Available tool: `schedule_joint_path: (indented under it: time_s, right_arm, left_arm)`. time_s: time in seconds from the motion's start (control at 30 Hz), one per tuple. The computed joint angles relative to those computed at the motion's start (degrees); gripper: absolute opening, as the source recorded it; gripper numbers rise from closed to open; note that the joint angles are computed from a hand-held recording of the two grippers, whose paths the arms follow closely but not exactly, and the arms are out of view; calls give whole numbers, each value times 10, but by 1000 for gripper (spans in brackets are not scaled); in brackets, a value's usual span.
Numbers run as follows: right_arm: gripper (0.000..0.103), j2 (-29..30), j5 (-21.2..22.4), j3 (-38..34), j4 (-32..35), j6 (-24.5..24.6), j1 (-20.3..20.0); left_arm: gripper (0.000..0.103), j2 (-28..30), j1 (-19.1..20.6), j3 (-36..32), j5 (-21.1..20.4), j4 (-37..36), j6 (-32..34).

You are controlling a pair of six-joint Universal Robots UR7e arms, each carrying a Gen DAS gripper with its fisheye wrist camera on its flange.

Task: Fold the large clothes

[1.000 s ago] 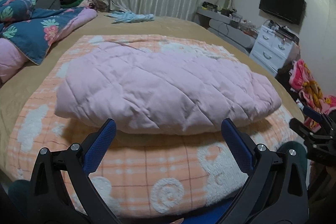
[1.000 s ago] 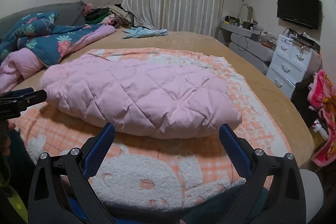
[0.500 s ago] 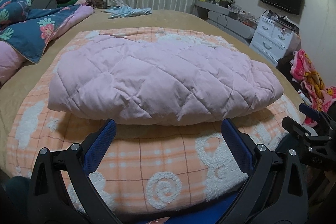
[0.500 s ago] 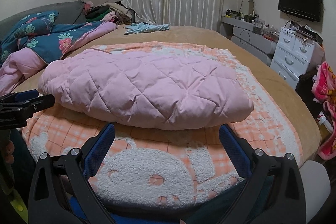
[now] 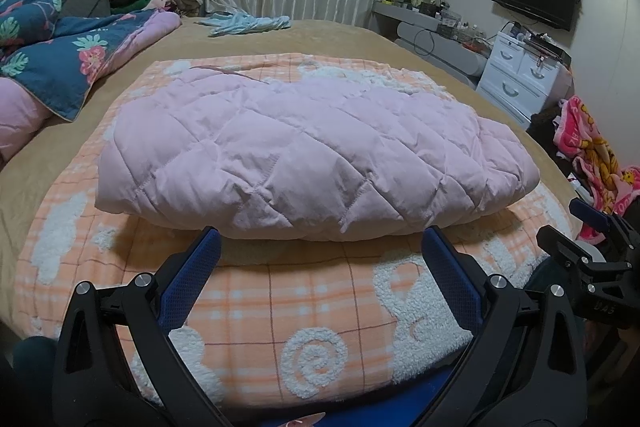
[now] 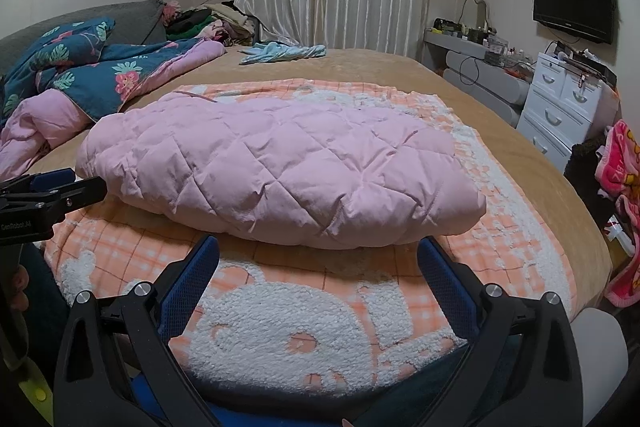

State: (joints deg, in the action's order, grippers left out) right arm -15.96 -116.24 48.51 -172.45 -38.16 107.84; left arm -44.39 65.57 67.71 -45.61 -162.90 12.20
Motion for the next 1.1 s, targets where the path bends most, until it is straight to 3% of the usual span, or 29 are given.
schedule_joint_path:
  time_s: [1.1]
  right_arm:
    - [99, -2, -2, -1, 0, 8, 6]
  left_arm:
    - [94, 2, -6, 0, 19, -2, 9]
